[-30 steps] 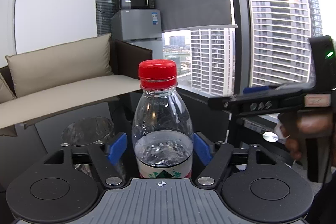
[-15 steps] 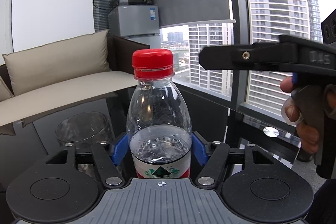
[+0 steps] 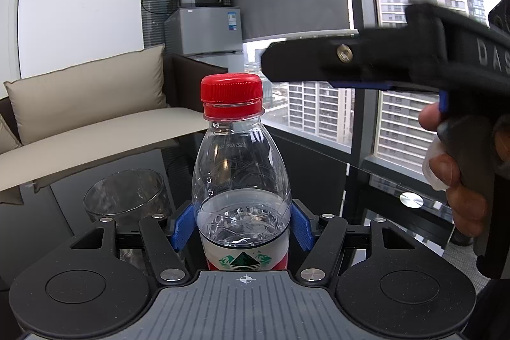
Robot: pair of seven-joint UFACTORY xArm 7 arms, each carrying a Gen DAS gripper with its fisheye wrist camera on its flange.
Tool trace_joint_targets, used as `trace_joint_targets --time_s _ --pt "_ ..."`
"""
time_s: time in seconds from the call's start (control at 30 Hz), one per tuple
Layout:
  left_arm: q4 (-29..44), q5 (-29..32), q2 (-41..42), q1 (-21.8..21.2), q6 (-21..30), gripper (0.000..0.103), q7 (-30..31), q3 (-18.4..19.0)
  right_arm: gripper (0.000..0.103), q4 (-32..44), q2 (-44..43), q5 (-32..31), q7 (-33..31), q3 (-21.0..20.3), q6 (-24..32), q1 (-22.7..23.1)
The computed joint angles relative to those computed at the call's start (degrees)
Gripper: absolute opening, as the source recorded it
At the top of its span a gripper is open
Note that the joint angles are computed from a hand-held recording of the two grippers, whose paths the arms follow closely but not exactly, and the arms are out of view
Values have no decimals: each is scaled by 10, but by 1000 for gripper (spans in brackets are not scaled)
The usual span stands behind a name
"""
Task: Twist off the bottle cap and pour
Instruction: 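Close the right tool's fingers on the red cap above the left tool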
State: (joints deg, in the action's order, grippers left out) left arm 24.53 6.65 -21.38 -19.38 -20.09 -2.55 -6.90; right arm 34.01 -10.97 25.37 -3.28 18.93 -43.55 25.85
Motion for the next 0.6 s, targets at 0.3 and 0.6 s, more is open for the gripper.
trace_joint_targets --time_s 0.3,0.6 --pt "2 0 0 1 3 59 -2 -2 87 14 15 -57 19 -13 -4 4" --pt "3 -6 3 7 1 59 0 -12 51 32 25 -33 -25 1 3 12"
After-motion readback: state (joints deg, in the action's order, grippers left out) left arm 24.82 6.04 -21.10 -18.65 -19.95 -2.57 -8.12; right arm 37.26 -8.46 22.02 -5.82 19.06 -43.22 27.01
